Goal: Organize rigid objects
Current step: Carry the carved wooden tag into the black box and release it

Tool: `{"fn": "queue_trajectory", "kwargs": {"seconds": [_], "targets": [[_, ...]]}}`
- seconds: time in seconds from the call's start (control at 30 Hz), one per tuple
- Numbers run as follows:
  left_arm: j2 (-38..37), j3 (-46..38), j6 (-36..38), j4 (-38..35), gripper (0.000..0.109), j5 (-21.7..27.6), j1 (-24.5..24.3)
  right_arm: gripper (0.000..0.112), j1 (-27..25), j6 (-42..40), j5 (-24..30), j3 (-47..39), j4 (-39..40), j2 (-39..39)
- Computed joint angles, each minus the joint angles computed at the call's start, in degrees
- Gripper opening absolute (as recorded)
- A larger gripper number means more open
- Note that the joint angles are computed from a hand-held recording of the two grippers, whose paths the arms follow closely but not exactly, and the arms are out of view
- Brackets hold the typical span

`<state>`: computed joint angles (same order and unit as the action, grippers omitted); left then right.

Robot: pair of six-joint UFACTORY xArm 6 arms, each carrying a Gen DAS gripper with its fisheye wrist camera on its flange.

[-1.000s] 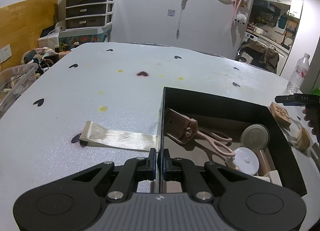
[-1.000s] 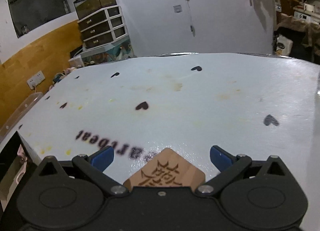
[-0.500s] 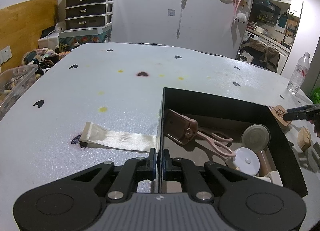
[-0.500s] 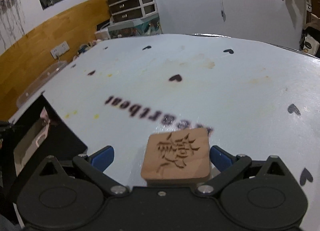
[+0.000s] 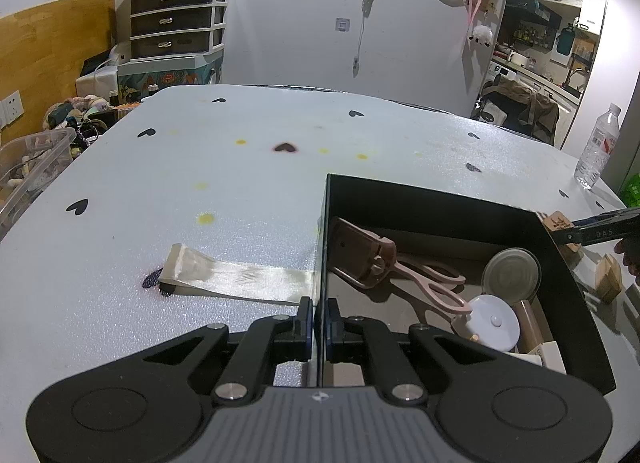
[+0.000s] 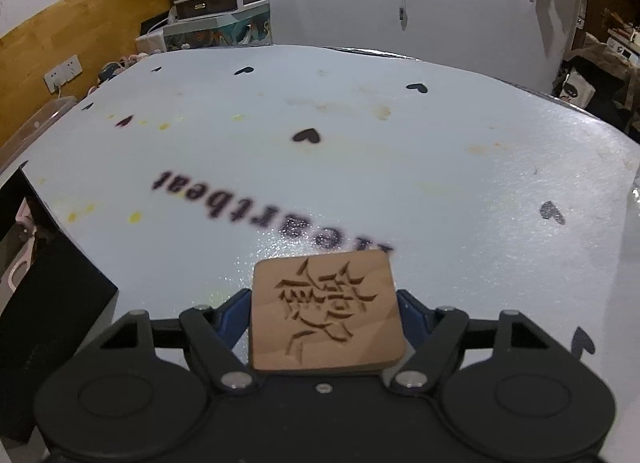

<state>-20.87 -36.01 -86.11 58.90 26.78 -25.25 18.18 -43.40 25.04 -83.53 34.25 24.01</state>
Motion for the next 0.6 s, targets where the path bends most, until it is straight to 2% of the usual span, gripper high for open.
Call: {"fn": "queue_trajectory", "kwargs": {"seconds": [0.07, 0.2, 0.37, 0.47, 0.6], "targets": [[0.0, 0.0, 0.0, 0.0, 0.006, 0.0, 0.0, 0.077, 0.3, -2.4, -0.9, 1.2, 2.7, -1.4], [0.2, -0.1, -0.4, 0.5, 0.006, -0.1, -0.1, 0.077, 1.7, -11.7, -0.6, 3.8, 13.3, -6.0], [0.2, 0.2, -1.2, 1.3, 0.006, -1.0, 0.3, 0.077, 3.9, -25.7, 7.0, 5.2, 25.1, -11.7], [-0.1, 0.6, -0.9, 1.3, 0.006, -1.8, 0.8, 0.077, 5.5, -30.1, 13.5, 4.7, 26.6, -13.1], [-0.4, 0.9, 0.2, 1.1, 0.006, -3.0, 1.5, 0.077, 8.4, -30.7, 19.7, 2.5, 22.9, -12.0]]}}
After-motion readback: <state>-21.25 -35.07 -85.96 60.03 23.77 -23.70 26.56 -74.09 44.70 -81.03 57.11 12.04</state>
